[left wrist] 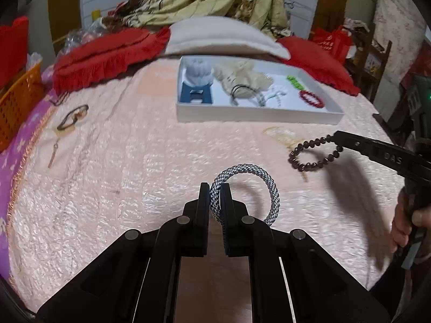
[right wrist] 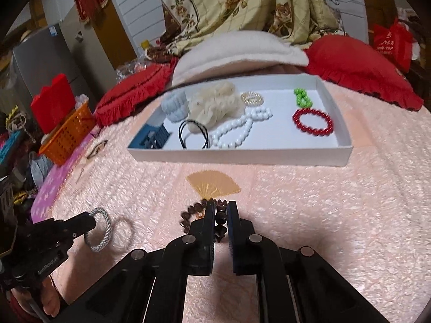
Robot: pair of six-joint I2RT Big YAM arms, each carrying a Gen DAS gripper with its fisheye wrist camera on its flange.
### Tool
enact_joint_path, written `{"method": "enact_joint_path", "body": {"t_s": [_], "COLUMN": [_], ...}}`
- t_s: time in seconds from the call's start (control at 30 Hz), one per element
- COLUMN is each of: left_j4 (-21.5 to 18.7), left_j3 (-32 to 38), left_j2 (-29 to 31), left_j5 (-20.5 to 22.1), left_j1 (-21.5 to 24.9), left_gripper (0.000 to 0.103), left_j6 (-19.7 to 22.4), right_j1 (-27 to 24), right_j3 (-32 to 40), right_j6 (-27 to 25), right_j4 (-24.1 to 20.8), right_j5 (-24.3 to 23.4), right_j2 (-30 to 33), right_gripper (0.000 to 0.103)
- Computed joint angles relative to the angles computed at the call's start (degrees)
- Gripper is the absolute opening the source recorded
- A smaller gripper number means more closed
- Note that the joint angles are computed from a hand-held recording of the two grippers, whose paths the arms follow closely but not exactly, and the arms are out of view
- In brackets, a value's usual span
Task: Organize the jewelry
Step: 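Carry the bangle and brown bracelet over the white box and open both tools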
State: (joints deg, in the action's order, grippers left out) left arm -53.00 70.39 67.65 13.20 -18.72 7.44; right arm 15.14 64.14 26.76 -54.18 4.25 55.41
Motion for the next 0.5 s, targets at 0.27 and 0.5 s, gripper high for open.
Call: {"method": "enact_joint_path", "body": {"t_s": [0.27, 0.5], "left_j4": [-1.6, -2.5], "left_j3": [1.5, 2.5], "left_j2": [-2.2, -2.8], "left_j5": [0.3, -0.5], "left_j1": [-1.2, -1.9], "left_gripper": [0.007, 0.007], "left_j6": [-0.3, -0.3], "right_j1": [-1.6, -3.5], "right_j3": [1.0, 1.9], "right_j6": [-0.4, -1.3], "right_j4": [-1.1, -2.4], "right_j5": [1.2, 1.4], "right_j2": [-3.2, -5.0], "right_gripper": [0.008, 0.008]}}
